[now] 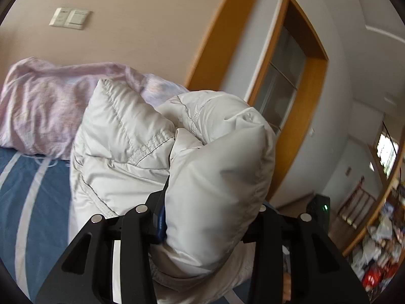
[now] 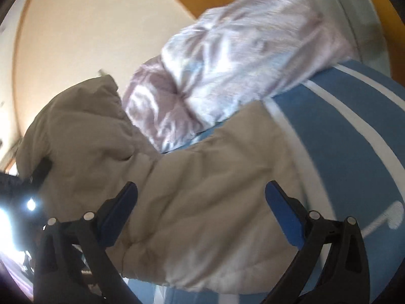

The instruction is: Fold large clothes

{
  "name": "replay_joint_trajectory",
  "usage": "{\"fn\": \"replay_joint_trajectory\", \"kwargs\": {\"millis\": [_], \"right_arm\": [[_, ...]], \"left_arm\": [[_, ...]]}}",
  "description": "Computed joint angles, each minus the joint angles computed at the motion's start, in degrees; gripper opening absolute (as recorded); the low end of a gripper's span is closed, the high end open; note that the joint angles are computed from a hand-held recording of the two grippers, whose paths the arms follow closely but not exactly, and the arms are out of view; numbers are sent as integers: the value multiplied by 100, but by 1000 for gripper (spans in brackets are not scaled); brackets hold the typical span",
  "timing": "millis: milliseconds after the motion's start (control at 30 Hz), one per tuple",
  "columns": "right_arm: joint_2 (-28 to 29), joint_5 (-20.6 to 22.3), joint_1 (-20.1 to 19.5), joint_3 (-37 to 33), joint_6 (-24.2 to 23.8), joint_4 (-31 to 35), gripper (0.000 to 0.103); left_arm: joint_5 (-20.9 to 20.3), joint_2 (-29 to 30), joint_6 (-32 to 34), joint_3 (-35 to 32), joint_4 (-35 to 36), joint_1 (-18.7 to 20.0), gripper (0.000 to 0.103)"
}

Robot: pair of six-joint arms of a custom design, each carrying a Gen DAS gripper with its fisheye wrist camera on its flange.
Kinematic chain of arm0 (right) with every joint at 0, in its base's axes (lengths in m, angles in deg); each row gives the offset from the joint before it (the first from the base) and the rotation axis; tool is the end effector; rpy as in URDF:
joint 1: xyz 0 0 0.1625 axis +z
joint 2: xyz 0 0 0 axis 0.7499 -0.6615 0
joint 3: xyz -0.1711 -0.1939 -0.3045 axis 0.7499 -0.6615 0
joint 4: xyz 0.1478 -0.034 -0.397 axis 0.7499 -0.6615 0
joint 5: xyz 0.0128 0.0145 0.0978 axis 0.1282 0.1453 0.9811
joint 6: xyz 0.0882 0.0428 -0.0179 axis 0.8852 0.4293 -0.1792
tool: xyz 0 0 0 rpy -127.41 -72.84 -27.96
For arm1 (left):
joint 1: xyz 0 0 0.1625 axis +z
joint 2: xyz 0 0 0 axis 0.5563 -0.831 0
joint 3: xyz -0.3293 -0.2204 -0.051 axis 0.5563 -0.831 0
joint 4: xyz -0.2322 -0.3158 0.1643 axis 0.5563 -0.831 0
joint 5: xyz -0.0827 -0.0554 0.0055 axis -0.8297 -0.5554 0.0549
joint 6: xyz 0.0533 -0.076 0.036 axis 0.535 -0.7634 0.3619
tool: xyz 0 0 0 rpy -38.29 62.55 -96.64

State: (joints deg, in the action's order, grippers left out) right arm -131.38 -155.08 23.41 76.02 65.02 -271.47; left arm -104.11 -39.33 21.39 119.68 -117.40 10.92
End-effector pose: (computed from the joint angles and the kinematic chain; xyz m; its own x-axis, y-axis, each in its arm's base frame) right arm -0.0150 -0.4921 0.3278 -0.9700 0.2240 0.0947 -0.0010 0.3858 -0.9226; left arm -0.3967 -0.5977 0.0272 -0.6842 0.7087 -0.1720 0.6298 0.4553 -0.6293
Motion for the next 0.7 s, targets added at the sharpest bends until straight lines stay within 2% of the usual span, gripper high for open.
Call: {"fn": "replay_joint_trajectory", "kwargs": {"millis": [200, 300, 400, 500, 600, 700], "right_arm": [[-132, -396, -139, 198, 107, -491, 101], [-411, -377, -340, 441, 241, -686, 101], [-732, -365, -453, 500, 282, -591, 101], [-1138, -395, -307, 362, 13, 104, 101], [-1415, -148, -175, 93, -216, 1123, 101], [-1375, -170, 115, -405, -412, 2226, 101]], "left_arm": [[-185, 398, 343, -317, 467, -165, 43], [-177, 642, 522, -494, 775, -251, 44], [-15, 914, 849, -614, 984, -386, 44], [249, 1133, 1211, -641, 976, -550, 46], [534, 1334, 1586, -667, 887, -707, 48], [798, 1491, 1959, -644, 705, -826, 53]]}}
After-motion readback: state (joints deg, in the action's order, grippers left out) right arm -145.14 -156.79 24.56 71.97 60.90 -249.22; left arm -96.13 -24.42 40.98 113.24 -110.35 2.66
